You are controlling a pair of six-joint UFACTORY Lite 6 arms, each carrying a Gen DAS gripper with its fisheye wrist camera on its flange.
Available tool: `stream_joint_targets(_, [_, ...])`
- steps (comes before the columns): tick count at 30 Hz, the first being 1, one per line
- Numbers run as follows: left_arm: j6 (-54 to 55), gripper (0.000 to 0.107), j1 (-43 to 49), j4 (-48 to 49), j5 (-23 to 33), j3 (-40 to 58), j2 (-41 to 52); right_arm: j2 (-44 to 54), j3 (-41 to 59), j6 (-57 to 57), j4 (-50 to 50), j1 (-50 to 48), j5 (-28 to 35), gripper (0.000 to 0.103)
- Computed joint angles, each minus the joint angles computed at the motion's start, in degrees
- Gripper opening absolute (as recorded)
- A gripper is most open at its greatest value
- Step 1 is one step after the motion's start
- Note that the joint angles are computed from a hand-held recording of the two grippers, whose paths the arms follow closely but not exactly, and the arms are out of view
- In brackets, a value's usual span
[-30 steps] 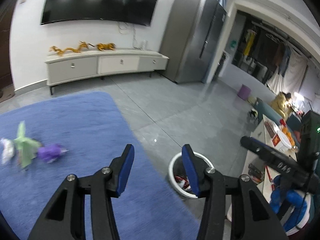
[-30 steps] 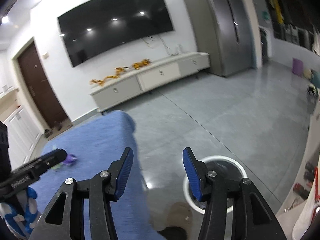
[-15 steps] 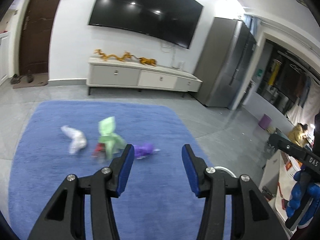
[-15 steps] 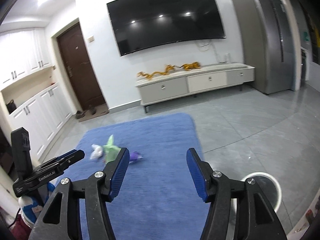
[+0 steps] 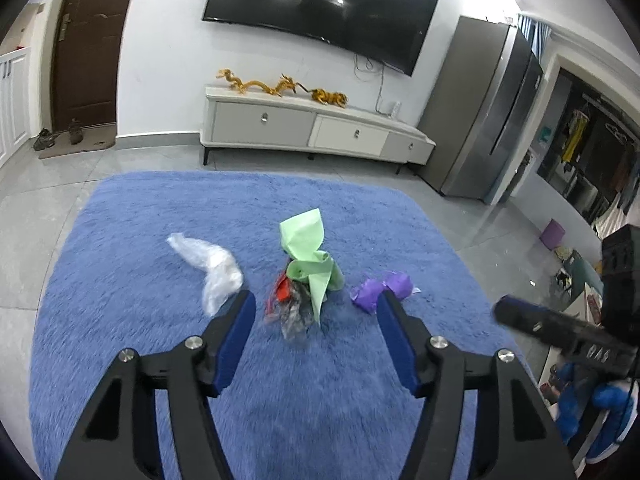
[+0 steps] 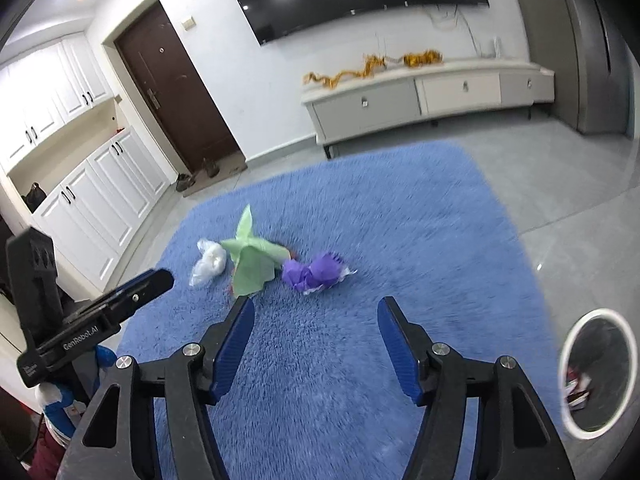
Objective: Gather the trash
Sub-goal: 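Grasp the green paper with the left tool while the right tool grasps the purple wrapper, then carry both items over the bucket and open both tools to drop them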
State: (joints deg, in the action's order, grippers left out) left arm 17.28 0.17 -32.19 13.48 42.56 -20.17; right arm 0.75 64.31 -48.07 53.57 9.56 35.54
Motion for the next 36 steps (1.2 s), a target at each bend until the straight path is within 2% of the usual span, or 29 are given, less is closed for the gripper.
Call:
stream_joint_targets(3, [7.03,0.061,-0.86,-5.88,-2.41,5.04,9.12,5.07,0.58,-2.48,4.48,1.34,-1.40,0.062])
stream_joint_targets(9, [2.04,0.061,-2.37,-0.11,-5.44,16.06,24.74,15.12,6.89,-4.37,8.95,2.96,-1.47,0.062])
stream_joint_targets(16, [3.40,0.060,-1.07,-2.08,-4.20,26.18,36.43,21.97,11.76,-8.07,16.78,2.10,0.15,0.062])
stream_joint_targets(18, [5.36,0.049,-0.56,-4.85,-3.54,27.79,38.26,22.87,12.15,-8.87,18.88,1.52,0.81,0.055])
stream_joint_targets(20, [7.04,0.045,0.32,-7.69,-2.13,30.13,40.56,24.43,13.32,-8.63,19.50,1.15,1.53,0.046])
stream_joint_targets(21, [7.83,0.041,0.53,-9.05,-2.11,30.46,41.00,25.14,14.02,-8.39,19.43,1.08,1.93,0.036])
stream_joint_targets(22, [8.60,0.038,0.77,-10.59,-2.02,30.92,41.46,25.60,14.30,-8.57,19.52,0.91,2.38,0.031])
stream_joint_targets(23, [9.43,0.032,0.92,-11.80,-1.97,30.99,41.50,25.74,14.50,-8.79,19.64,0.82,2.74,0.030])
stream_joint_targets(24, [10.53,0.031,1.09,-13.35,-1.80,31.20,41.55,25.34,14.07,-10.02,20.48,0.57,3.14,0.030])
stream_joint_targets(30, [14.79,0.029,1.71,-18.50,-0.34,29.51,37.29,17.56,8.26,-14.08,21.76,-0.81,3.82,0.028])
stream_joint_targets(33, [11.49,0.029,0.99,-15.26,-0.16,27.26,32.31,12.32,5.25,-13.80,21.19,-1.58,3.92,0.028])
stream_joint_targets(36, [4.45,0.029,-0.11,-8.02,0.00,24.93,26.56,6.63,2.29,-12.62,19.85,-2.33,3.97,0.025])
